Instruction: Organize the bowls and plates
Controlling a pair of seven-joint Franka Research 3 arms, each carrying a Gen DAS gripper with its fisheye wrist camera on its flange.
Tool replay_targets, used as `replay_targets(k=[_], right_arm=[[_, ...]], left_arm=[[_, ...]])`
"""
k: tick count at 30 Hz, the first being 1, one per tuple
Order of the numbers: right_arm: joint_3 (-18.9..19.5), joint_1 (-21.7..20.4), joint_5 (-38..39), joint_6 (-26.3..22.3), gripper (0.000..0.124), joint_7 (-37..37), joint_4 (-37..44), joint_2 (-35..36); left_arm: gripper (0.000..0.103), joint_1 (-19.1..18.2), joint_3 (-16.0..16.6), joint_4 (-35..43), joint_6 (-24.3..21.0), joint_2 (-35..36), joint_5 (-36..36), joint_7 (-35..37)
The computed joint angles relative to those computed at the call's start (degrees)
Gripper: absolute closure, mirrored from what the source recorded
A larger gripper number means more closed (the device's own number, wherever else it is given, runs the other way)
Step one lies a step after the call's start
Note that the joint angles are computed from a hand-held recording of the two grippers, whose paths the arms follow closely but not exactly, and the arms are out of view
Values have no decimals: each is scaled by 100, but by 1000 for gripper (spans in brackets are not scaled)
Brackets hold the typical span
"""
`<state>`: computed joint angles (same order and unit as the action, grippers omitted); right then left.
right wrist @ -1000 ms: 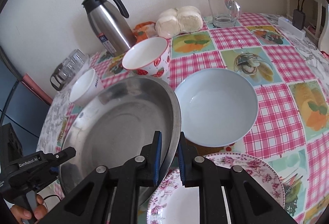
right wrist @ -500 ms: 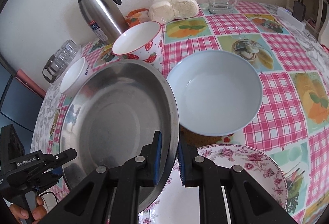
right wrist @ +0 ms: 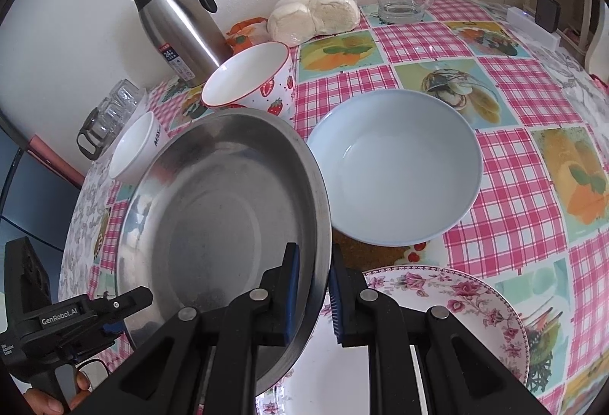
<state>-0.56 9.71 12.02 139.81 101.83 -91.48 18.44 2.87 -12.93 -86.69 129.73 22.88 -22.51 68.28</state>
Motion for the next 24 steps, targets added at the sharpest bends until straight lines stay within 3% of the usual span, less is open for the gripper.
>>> replay_targets(k=[6, 24], right_arm=[[-18, 13, -47, -47, 107, 60, 16, -11], [23, 134, -305, -503, 106, -74, 195, 55]], left_arm=[[71, 37, -20, -34, -86, -30, -99, 84], [71, 95, 176, -799, 286, -692, -329, -79]])
